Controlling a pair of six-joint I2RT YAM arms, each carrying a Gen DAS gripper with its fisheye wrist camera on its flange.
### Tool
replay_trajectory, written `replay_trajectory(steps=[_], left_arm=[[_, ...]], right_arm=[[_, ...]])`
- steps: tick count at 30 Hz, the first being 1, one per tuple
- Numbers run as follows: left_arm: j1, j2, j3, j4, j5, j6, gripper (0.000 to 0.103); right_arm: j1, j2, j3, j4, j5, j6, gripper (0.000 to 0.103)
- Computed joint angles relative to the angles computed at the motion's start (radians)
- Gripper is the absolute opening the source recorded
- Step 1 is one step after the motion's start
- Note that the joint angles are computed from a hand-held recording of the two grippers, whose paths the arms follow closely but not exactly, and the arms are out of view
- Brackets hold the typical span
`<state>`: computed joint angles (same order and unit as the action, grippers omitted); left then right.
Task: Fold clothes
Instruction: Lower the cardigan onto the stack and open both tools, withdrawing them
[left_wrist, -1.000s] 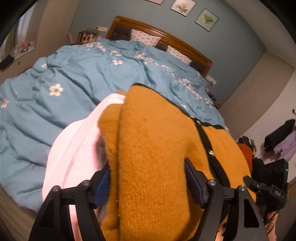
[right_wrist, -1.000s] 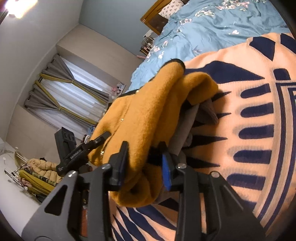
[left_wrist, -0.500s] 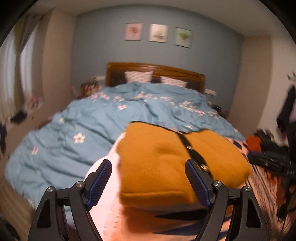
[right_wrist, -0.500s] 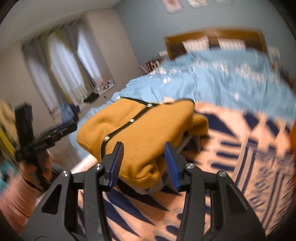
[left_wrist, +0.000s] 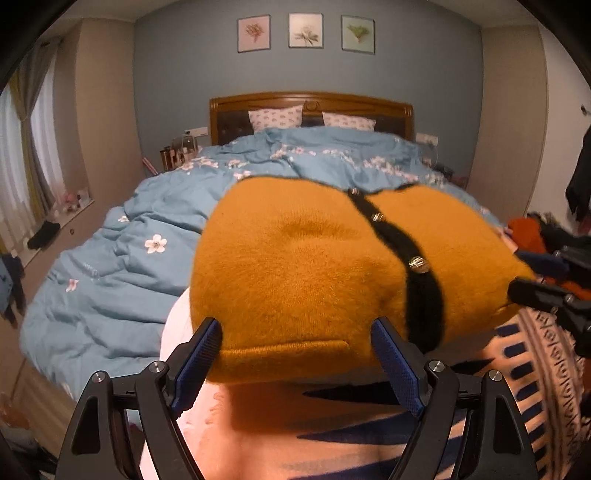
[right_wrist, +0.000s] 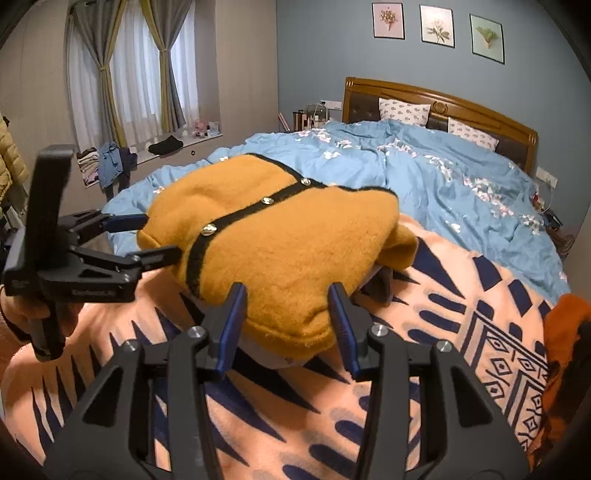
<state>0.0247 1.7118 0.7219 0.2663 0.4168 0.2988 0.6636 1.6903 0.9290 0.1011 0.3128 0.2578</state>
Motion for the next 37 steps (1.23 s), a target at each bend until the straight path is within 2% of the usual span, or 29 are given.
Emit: replay_trajectory(steps=[3, 7, 9, 13, 16, 18, 20, 27, 37], left_arm=[[0.016, -0.098, -0.075, 0.009, 0.021, -0.023, 0.088], [0.027, -0.275, -0.210, 0.020, 0.025, -0.032, 0.102], [0.042, -0.357, -0.259, 0.010, 0.040, -0.041, 0.103], [0.067, -0.456, -0.297, -0.070, 0.066, -0.047, 0.103], [0.058, -0.523, -0.358, -0.055, 0.020, -0.055, 0.103], [0.047, -0.558, -0.388, -0.057, -0.014, -0.053, 0.103], [0.036, -0.595, -0.417, -0.060, -0.049, -0.051, 0.103], [0.009, -0.790, -0.491, -0.168, -0.126, -0.053, 0.103], [-0.102, -1.084, -0.546, -0.353, -0.286, -0.091, 0.102]], right_arm=[[0.032, -0.043, -0.036, 0.012, 0.013, 0.017, 0.066], [0.094, -0.080, -0.077, 0.034, 0.066, 0.018, 0.066], [0.121, -0.094, -0.093, 0.034, 0.079, 0.035, 0.071], [0.179, -0.133, -0.136, 0.035, 0.118, 0.085, 0.071], [0.226, -0.152, -0.153, 0.023, 0.161, 0.113, 0.073], [0.252, -0.158, -0.156, 0.011, 0.186, 0.120, 0.080], [0.280, -0.172, -0.167, 0.009, 0.217, 0.133, 0.080], [0.353, -0.204, -0.184, -0.033, 0.302, 0.179, 0.080], [0.399, -0.220, -0.205, -0.070, 0.337, 0.269, 0.080]])
